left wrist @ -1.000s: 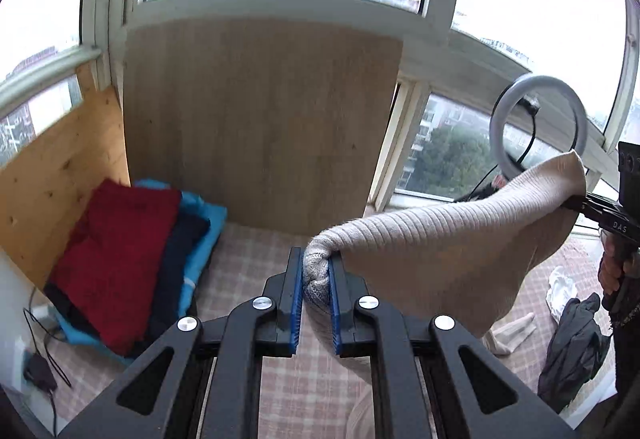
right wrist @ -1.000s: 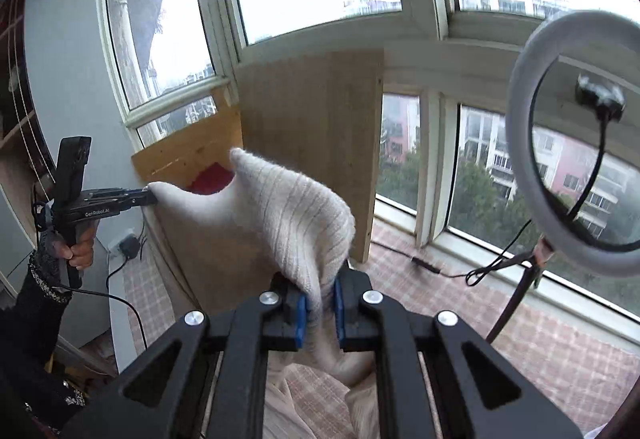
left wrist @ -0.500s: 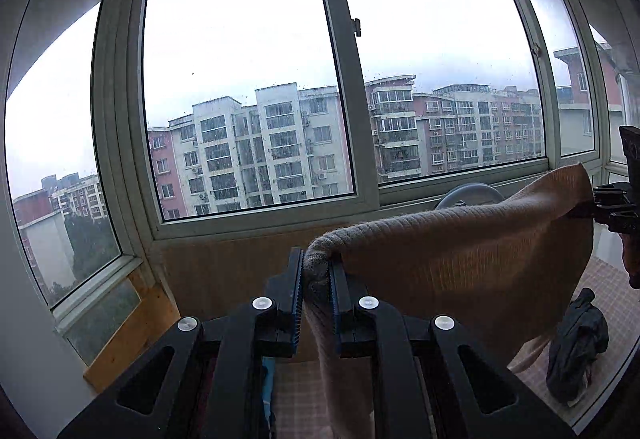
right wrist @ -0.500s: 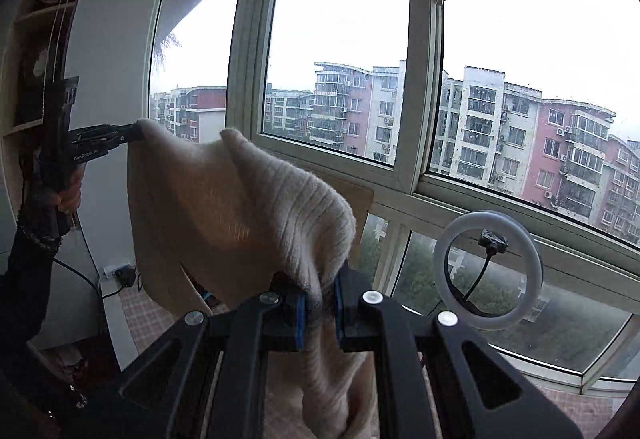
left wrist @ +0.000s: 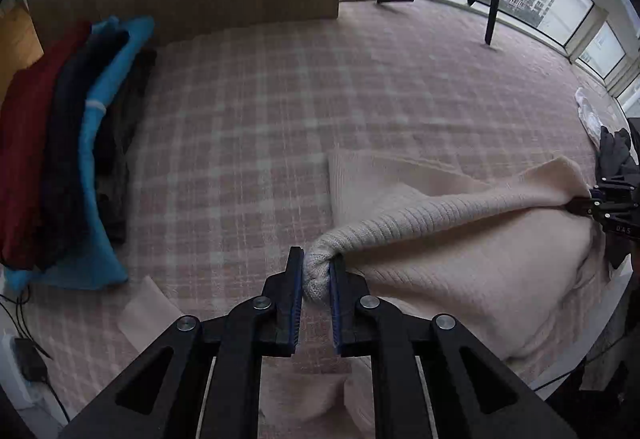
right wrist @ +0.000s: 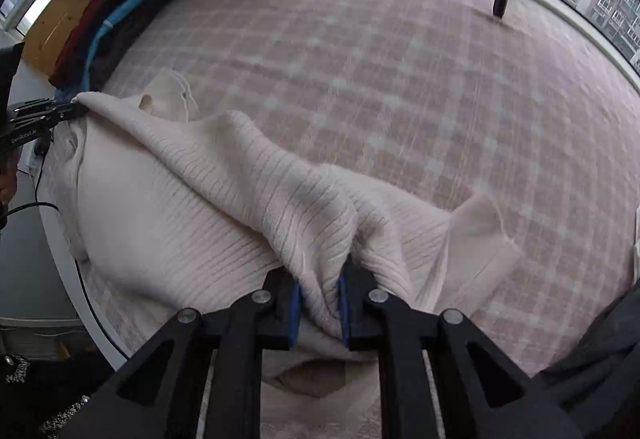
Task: Fold clothes
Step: 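Lift the cardigan with both grippers and shake it out in the air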
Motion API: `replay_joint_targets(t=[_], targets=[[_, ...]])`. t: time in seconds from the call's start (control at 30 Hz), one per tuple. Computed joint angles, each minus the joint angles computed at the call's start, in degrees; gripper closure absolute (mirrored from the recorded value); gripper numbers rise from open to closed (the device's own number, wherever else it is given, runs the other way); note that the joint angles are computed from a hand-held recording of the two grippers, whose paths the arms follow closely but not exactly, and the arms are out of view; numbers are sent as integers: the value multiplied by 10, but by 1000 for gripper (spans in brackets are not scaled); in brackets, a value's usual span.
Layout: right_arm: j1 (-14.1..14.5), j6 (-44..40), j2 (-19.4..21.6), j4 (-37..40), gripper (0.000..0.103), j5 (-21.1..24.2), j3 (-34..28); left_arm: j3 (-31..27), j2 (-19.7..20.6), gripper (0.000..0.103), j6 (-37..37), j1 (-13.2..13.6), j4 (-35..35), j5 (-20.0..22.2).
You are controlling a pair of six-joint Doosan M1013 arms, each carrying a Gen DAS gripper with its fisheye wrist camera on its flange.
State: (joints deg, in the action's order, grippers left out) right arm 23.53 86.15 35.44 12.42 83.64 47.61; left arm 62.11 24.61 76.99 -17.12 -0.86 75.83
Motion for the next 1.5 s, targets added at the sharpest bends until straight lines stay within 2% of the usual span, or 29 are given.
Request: replay_joint_targets(t=[0.07,0.13,0.2,0.23,0.3,0.43,0.53,0.63,0.7,0.8,0.9,1.0,1.17,1.27,1.33,1.43,1.5], targets=[[-8,-18,-15,31,85,-10,27,10,-7,87,4,7,-26,-9],[-16,-46,-34,51,74,-22,39,20,-13,82,8,14,-52,-17],[-25,-56,-36,66,64,-30,32,24,-22,66,14,14,-52,-23],[-29,-60,-36,73,62,-34,27,24,-26,64,22,13,-46,-26],[-38,-69,-36,88,62,-40,18,21,-26,60,43,16,-48,-33],[-47,-70,-9,89,62,-7,-23,5,-5,58,54,21,-71,-14],[-51,-73,1,102,62,16,-42,-11,16,60,38,25,-101,2],[-54,-74,17,101,61,24,-66,-17,24,63,35,27,-144,1],[-60,-66,28,107,61,24,-79,-31,36,93,32,18,-118,20],[-71,-45,52,153,62,36,-101,-29,35,94,29,13,-103,28],[-74,-32,73,178,62,59,-119,-7,13,95,27,15,-96,16],[-59,-69,63,176,69,75,-103,19,-11,95,18,17,-85,14],[-29,-194,26,164,67,117,-66,61,-41,94,12,22,-77,25],[-39,-183,24,183,67,113,-77,77,-49,94,11,22,-74,26],[-50,-154,35,197,67,91,-99,80,-48,94,10,19,-67,25],[-55,-128,75,189,67,77,-166,72,-39,94,8,13,-61,25],[-51,-111,122,160,67,98,-243,70,-36,94,6,16,-63,26]])
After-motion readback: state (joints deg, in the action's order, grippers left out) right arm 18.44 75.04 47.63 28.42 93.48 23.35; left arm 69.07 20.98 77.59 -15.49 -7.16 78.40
